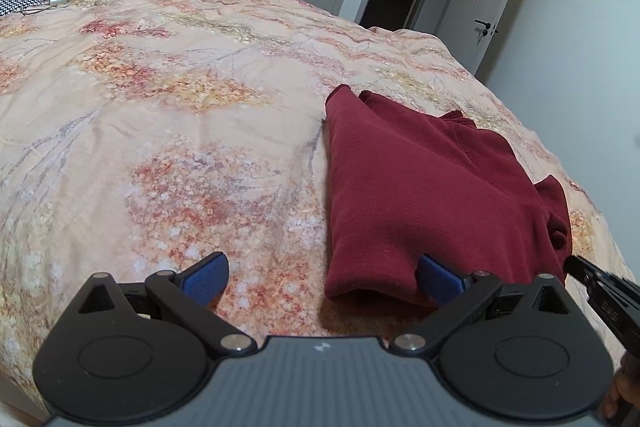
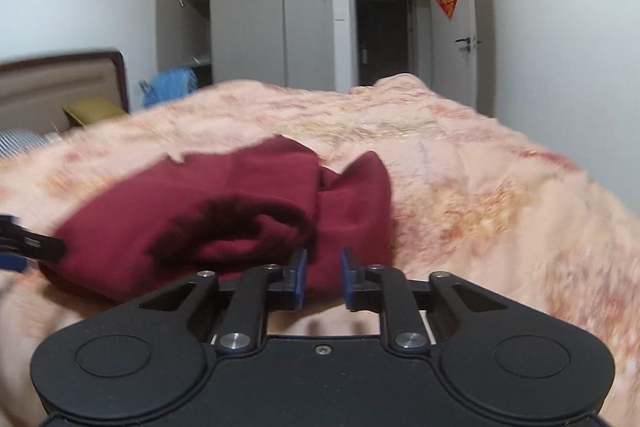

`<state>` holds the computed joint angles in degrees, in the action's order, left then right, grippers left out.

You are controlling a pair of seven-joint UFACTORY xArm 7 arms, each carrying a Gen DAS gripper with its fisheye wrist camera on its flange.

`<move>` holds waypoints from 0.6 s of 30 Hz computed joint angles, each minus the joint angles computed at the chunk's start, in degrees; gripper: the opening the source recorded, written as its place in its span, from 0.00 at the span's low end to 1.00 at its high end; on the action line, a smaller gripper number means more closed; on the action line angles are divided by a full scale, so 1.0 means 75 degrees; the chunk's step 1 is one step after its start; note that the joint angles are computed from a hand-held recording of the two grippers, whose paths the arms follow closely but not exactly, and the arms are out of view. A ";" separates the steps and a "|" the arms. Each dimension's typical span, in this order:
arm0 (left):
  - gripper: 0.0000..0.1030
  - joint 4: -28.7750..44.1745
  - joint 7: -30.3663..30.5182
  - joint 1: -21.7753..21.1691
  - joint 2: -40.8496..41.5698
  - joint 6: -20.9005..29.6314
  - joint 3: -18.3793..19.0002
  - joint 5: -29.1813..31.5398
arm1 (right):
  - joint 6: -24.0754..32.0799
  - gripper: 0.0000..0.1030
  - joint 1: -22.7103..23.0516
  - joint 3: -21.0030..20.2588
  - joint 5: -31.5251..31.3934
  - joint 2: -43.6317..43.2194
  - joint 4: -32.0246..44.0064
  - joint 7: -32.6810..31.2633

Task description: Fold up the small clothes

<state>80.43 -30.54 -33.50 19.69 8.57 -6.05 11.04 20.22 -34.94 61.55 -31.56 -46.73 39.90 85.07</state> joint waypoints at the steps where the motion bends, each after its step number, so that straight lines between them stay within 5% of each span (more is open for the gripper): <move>1: 1.00 -0.0008 -0.0019 -0.0012 -0.0003 -0.0020 0.0018 0.0010 | -0.0193 0.26 0.0134 -0.0088 0.0022 -0.0095 -0.0094 0.0073; 5: 1.00 -0.0182 -0.0401 -0.0161 -0.0071 -0.0396 0.0223 0.0069 | -0.2033 0.53 0.0294 -0.0310 0.0324 0.0041 -0.0464 0.0364; 8: 1.00 -0.0271 -0.0639 -0.0228 -0.0113 -0.0596 0.0334 0.0052 | -0.3670 0.62 -0.0268 0.0091 0.0791 0.0385 -0.0533 0.0609; 14: 1.00 -0.0361 -0.1222 -0.0501 -0.0230 -0.0645 0.0770 0.0446 | -0.4424 0.63 -0.1465 0.1297 0.1932 0.0811 -0.0171 0.0914; 18: 1.00 -0.0377 -0.1445 -0.0479 -0.0249 -0.0599 0.0812 0.0594 | -0.4398 0.63 -0.1800 0.1561 0.2597 0.0540 0.0045 0.0893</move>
